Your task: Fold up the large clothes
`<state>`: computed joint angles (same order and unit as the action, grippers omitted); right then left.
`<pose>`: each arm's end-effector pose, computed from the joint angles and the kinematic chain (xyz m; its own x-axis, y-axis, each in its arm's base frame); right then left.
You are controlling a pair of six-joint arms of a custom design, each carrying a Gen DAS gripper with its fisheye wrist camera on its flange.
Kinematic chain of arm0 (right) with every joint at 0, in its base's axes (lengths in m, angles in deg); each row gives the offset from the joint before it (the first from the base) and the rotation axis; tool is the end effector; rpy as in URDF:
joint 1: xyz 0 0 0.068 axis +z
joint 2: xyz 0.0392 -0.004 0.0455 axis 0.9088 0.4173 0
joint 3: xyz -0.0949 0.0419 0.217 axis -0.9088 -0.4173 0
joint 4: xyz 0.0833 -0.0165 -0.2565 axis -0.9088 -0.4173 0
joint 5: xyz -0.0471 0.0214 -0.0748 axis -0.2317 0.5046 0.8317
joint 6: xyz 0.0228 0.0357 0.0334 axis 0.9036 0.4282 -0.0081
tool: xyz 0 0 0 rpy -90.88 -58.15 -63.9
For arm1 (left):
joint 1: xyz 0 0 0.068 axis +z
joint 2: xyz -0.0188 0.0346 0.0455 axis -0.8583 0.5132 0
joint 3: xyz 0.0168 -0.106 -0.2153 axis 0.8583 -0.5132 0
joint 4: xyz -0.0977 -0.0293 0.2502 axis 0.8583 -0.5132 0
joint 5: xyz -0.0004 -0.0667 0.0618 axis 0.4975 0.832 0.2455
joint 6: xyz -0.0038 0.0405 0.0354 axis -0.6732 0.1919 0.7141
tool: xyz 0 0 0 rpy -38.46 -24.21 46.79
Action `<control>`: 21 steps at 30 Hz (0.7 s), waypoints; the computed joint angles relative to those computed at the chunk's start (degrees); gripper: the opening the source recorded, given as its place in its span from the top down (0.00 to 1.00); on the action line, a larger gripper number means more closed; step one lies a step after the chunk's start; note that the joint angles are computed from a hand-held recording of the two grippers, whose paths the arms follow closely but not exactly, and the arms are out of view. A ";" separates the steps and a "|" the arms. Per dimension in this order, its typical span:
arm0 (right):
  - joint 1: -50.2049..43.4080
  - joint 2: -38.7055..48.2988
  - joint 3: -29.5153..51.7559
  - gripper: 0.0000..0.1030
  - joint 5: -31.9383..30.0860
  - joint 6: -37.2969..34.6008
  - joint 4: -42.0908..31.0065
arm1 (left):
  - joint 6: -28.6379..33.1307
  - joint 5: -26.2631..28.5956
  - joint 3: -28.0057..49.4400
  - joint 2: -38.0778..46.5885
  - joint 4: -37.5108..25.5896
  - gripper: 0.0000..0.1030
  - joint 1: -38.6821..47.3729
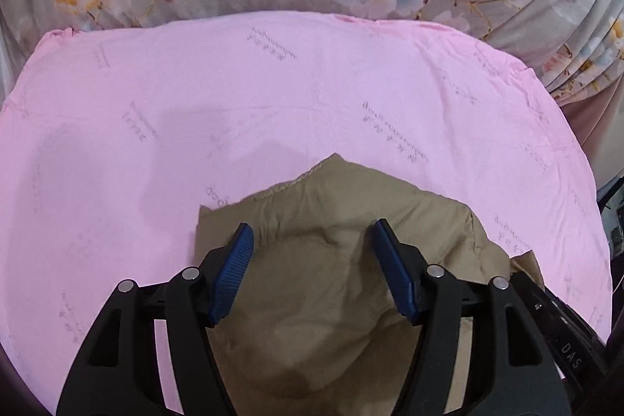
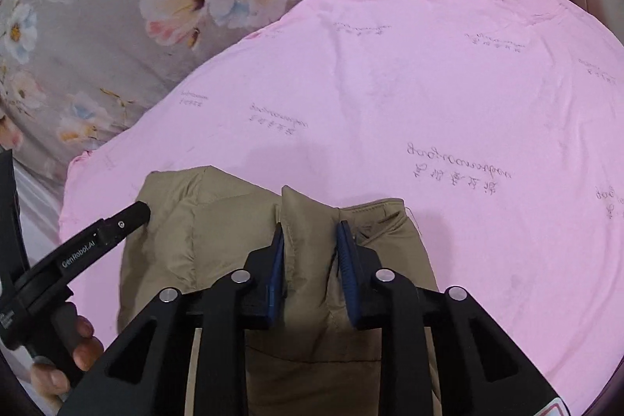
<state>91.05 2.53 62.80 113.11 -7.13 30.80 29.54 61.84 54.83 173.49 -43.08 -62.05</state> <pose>0.2407 0.1000 0.1622 -0.5473 0.6008 -0.5826 0.5321 0.7872 0.3119 0.3898 -0.0317 0.1920 -0.7615 0.2709 -0.5888 0.4252 0.8944 -0.1385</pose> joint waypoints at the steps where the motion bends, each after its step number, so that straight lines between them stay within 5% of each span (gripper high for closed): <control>1: 0.24 0.51 -1.14 0.81 0.59 0.08 1.15 | -0.27 -0.66 -0.96 0.80 1.39 0.39 -0.67; 9: 1.38 10.05 0.88 0.79 6.47 -4.72 3.93 | -0.94 -6.59 -12.30 -2.52 15.91 0.37 -3.95; 21: -1.80 10.14 -3.89 0.78 2.54 -6.78 13.09 | -2.17 -9.77 -16.08 -0.49 25.31 0.35 -5.96</control>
